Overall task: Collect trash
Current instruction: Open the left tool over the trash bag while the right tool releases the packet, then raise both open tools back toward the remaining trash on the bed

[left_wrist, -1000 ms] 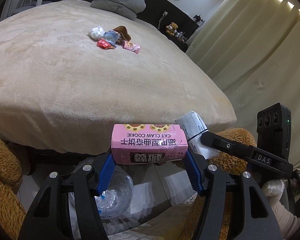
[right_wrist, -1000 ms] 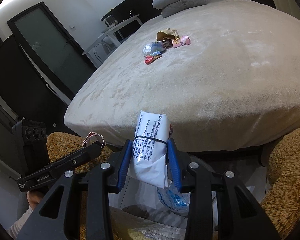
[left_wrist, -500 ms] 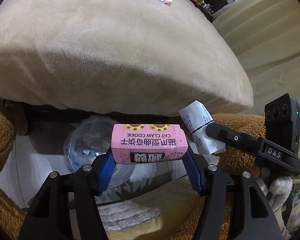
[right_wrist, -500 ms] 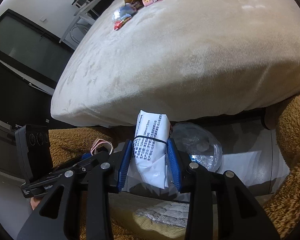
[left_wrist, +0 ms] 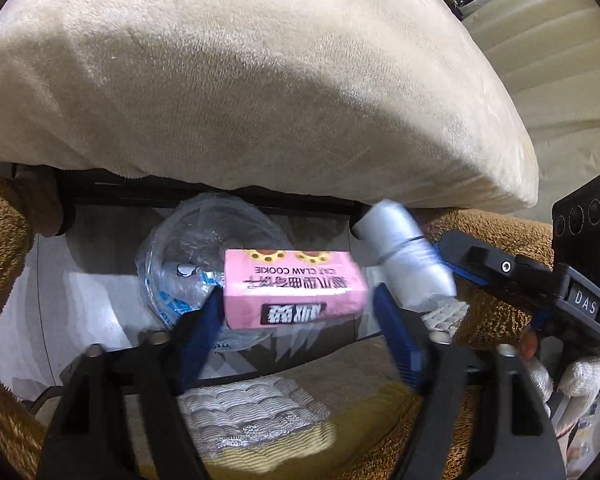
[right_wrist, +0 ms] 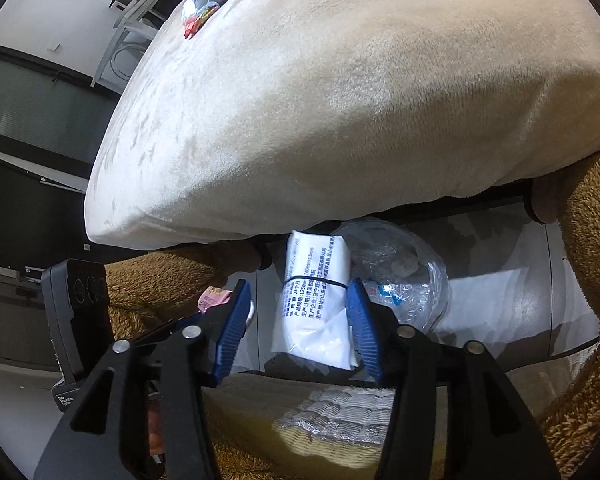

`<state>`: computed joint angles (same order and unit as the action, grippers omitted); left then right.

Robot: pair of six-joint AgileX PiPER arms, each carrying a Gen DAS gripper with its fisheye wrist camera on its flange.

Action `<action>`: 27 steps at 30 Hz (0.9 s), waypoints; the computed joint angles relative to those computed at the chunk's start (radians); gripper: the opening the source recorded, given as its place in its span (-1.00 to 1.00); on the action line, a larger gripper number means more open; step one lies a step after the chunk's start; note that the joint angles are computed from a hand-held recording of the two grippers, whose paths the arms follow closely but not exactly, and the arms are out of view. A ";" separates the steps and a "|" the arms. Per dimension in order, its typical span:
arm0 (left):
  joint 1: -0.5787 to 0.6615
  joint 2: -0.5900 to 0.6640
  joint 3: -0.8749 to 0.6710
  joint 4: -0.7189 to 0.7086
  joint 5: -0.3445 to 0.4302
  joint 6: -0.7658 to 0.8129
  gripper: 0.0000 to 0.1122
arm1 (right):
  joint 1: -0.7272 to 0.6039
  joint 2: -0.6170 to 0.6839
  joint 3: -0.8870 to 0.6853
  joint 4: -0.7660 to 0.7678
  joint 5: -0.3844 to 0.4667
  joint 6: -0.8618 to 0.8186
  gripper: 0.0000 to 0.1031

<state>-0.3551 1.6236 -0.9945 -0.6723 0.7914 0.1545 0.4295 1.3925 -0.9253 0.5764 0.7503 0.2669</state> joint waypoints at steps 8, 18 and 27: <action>0.032 -0.044 0.028 -0.031 -0.016 0.030 0.48 | -0.022 -0.050 0.030 0.038 -0.014 -0.047 0.03; 0.048 -0.187 0.100 -0.084 -0.111 0.151 0.48 | 0.028 -0.148 0.036 -0.069 -0.090 -0.035 0.03; 0.084 -0.240 0.048 -0.078 -0.161 0.222 0.48 | 0.040 -0.178 -0.042 -0.276 -0.137 0.025 0.03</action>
<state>-0.2713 1.3840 -0.9469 -0.7498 0.6306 0.3764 0.4698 1.2140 -0.9674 0.3001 0.6131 0.2919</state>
